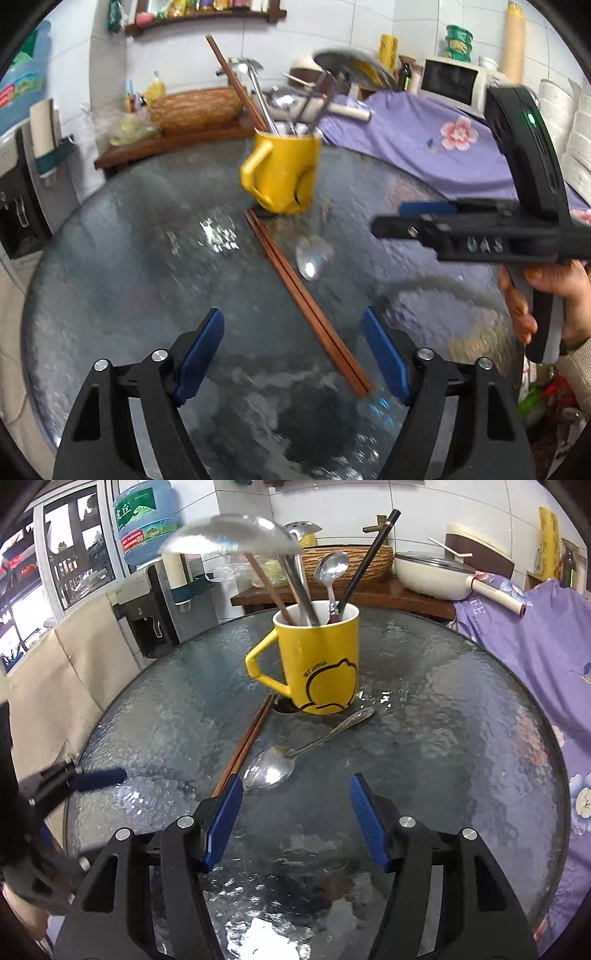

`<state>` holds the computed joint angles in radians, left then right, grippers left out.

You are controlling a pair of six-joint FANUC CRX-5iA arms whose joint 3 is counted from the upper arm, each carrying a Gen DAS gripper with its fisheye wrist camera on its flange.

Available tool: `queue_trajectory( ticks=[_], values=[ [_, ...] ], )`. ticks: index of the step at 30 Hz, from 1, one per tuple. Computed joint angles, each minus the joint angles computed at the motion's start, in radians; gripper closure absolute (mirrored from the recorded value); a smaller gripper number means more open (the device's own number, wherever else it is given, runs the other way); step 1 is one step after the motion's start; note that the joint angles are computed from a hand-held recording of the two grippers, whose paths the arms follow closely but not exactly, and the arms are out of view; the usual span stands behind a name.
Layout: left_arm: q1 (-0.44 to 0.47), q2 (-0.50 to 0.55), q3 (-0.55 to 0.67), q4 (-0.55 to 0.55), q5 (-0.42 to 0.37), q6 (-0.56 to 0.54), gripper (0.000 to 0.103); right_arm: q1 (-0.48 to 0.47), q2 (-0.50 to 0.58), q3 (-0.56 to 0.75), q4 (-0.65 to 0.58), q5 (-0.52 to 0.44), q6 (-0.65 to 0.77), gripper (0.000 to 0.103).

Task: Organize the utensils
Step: 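Move the right tool to the small steel spoon while the left tool approaches a loose chopstick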

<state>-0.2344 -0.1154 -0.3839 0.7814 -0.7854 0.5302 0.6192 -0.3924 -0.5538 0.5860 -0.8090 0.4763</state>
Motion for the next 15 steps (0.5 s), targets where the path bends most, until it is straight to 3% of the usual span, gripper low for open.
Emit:
queue_trajectory(
  ticks=[15],
  values=[
    [-0.004, -0.019, -0.037, -0.119, -0.050, 0.041, 0.038, 0.017, -0.001, -0.012, -0.016, 0.007, -0.008, 0.042]
  ],
)
